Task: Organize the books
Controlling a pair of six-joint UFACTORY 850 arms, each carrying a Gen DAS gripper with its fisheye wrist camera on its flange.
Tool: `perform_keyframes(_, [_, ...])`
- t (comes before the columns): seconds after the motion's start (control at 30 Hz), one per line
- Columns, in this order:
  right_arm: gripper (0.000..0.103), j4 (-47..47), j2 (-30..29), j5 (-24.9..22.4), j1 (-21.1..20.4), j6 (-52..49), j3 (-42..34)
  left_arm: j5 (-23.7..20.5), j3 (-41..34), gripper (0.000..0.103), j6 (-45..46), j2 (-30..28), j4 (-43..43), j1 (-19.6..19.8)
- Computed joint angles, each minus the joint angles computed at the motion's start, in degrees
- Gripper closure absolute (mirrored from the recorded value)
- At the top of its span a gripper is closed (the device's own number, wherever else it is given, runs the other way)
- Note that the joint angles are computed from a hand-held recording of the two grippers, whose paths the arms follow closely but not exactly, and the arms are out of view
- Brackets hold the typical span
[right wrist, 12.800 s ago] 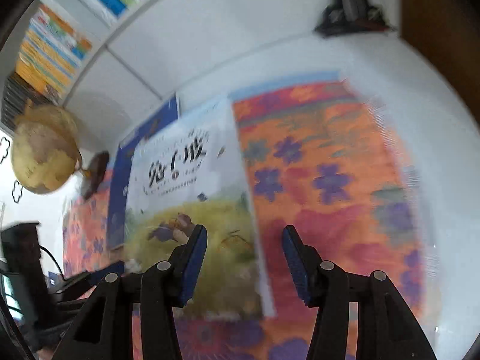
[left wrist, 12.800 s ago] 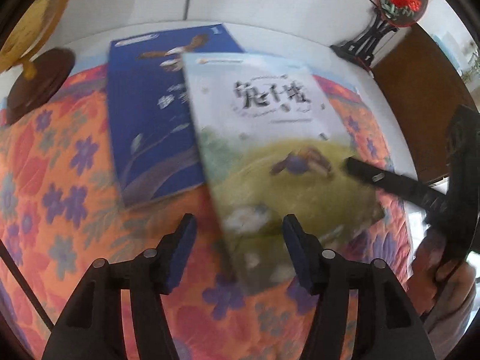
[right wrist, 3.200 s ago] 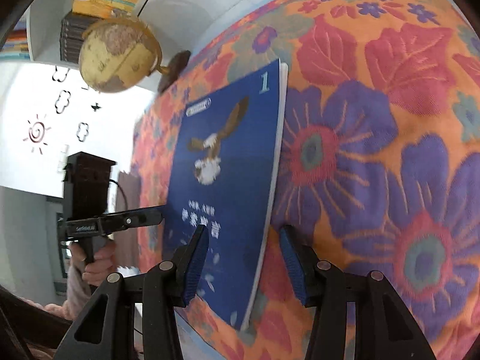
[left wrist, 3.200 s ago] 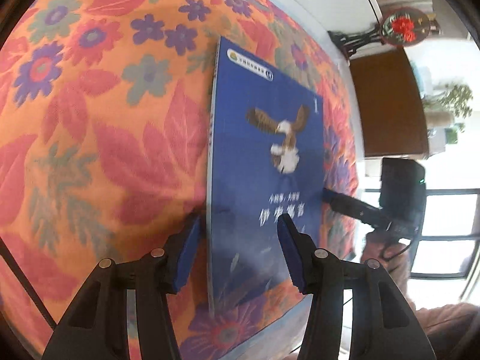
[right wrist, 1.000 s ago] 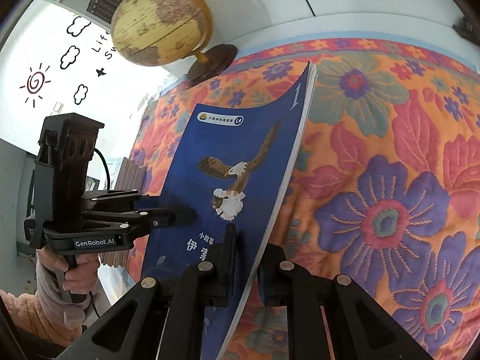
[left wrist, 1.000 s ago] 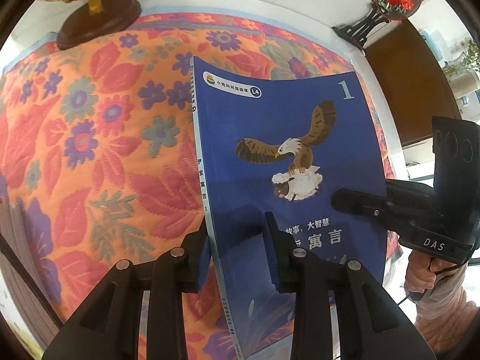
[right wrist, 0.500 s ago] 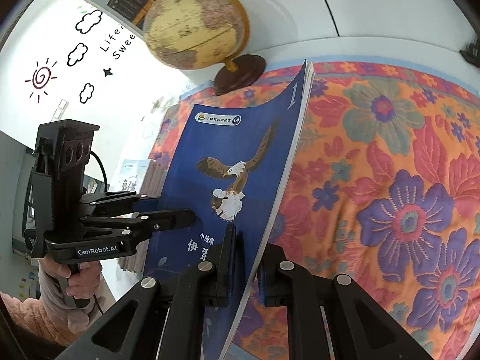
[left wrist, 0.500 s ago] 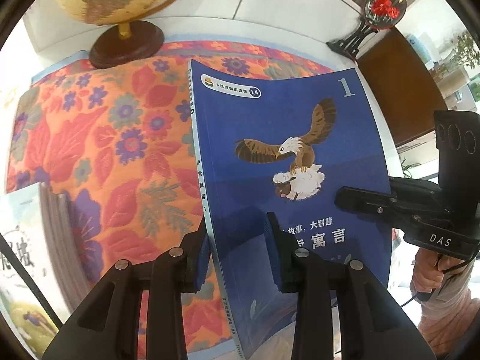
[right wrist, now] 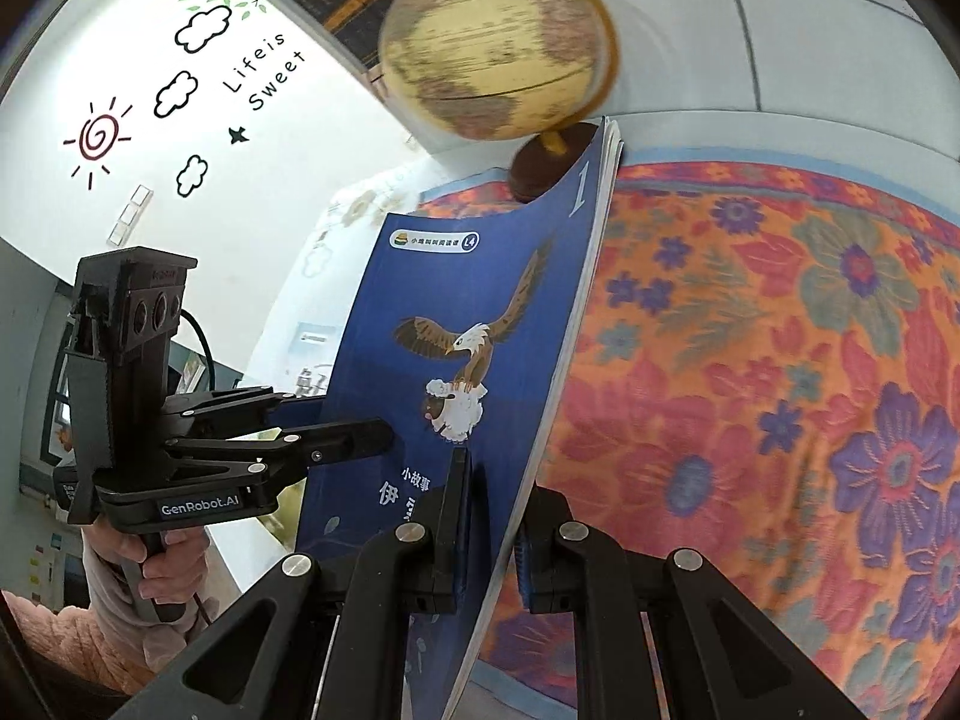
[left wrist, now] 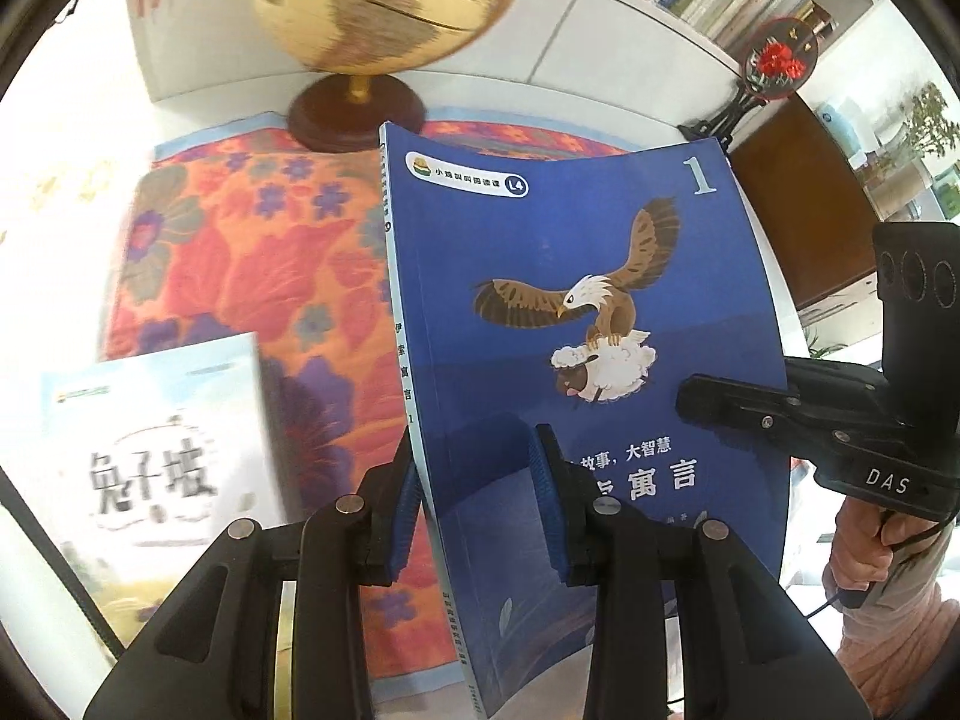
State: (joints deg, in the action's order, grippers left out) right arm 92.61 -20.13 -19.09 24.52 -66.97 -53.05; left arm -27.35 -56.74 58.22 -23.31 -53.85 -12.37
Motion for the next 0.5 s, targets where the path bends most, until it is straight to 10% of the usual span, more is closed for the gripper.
perform_keyframes(0.5, [0.091,-4.08,-5.09,2.39,6.44,8.95,-8.55,-1.07,1.46,0.071,2.55,2.60,3.01,8.62])
